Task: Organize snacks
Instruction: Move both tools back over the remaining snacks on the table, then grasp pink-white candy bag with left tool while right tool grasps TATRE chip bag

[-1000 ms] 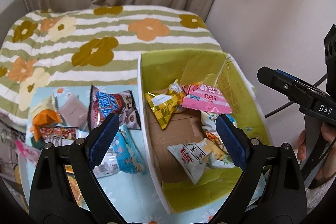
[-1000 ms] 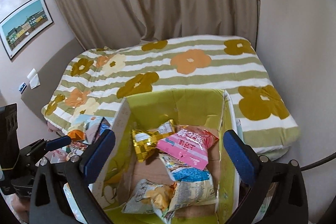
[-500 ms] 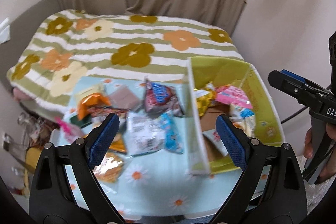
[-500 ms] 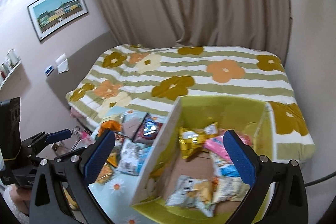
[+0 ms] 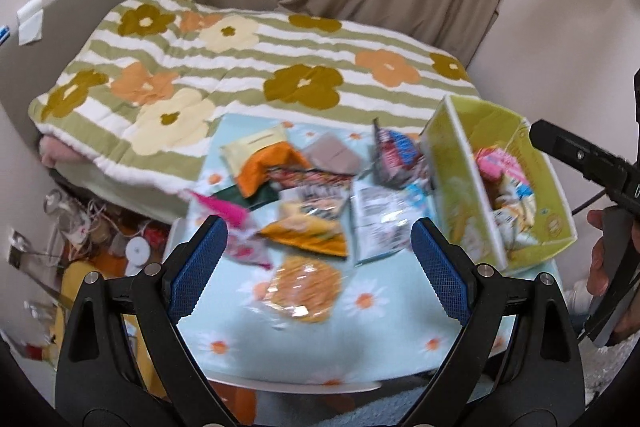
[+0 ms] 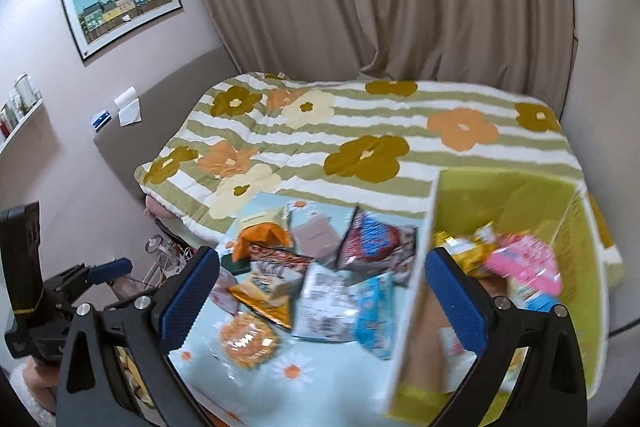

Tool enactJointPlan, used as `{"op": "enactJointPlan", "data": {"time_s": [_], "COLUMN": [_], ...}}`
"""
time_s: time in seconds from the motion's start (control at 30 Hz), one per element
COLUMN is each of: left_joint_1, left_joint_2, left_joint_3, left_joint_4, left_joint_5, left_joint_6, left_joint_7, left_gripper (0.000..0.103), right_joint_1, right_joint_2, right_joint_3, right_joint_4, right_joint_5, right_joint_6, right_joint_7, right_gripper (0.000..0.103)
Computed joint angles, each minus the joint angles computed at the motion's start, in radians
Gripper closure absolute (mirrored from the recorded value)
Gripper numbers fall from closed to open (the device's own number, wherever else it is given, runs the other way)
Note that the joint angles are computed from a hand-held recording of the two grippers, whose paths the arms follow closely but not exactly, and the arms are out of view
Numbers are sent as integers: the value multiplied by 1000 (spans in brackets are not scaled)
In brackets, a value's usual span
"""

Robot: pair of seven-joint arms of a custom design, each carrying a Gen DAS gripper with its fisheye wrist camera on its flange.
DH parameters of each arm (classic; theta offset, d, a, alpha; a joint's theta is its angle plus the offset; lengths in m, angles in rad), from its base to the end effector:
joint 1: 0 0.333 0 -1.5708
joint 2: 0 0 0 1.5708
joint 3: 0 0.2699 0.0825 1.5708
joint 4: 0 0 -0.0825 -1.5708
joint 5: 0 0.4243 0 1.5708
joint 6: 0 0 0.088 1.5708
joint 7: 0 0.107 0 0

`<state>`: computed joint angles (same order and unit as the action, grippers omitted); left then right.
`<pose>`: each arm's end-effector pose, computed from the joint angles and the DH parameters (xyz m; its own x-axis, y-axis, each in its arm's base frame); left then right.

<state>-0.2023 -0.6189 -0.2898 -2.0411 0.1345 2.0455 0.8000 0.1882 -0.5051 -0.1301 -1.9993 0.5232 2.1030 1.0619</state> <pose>0.3925 -0.2445 0.6971 0.1925 -0.9668 0.1680 -0.7606 -0.2552 -0.5970 0.4911 0.0377 0.6918 0.4979 -0.8316 -0.2458 -0.6911 -0.2093 -0.6918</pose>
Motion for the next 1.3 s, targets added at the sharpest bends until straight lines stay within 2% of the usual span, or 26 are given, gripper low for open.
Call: {"op": "enactJointPlan", "data": {"time_s": [0.17, 0.27, 0.5, 0.73, 0.93, 1.3], "left_joint_1": [-23, -21, -7, 10, 16, 23], "left_joint_2": [-125, -165, -157, -101, -36, 41], "left_joint_3": [104, 144, 204, 211, 204, 202], "left_joint_4": [-173, -244, -339, -384, -387, -374], "left_joint_5": [-80, -129, -245, -323, -358, -391], "left_joint_6": [38, 57, 111, 201, 247, 288], "left_joint_7": [132, 217, 400, 510, 562, 621], "left_gripper": [10, 10, 10, 10, 11, 11], "right_joint_1": [12, 26, 67, 97, 118, 125], "right_joint_2": [-27, -32, -14, 34, 79, 139], "right_joint_3": [68, 99, 135, 147, 139, 148], "right_joint_4": [-64, -97, -159, -188, -196, -184], "right_joint_5": [-36, -70, -127, -165, -156, -165], "right_joint_6": [54, 90, 177, 230, 247, 248], "right_joint_7": [127, 203, 355, 447, 461, 467], "right_gripper": [0, 0, 0, 1, 1, 4]}}
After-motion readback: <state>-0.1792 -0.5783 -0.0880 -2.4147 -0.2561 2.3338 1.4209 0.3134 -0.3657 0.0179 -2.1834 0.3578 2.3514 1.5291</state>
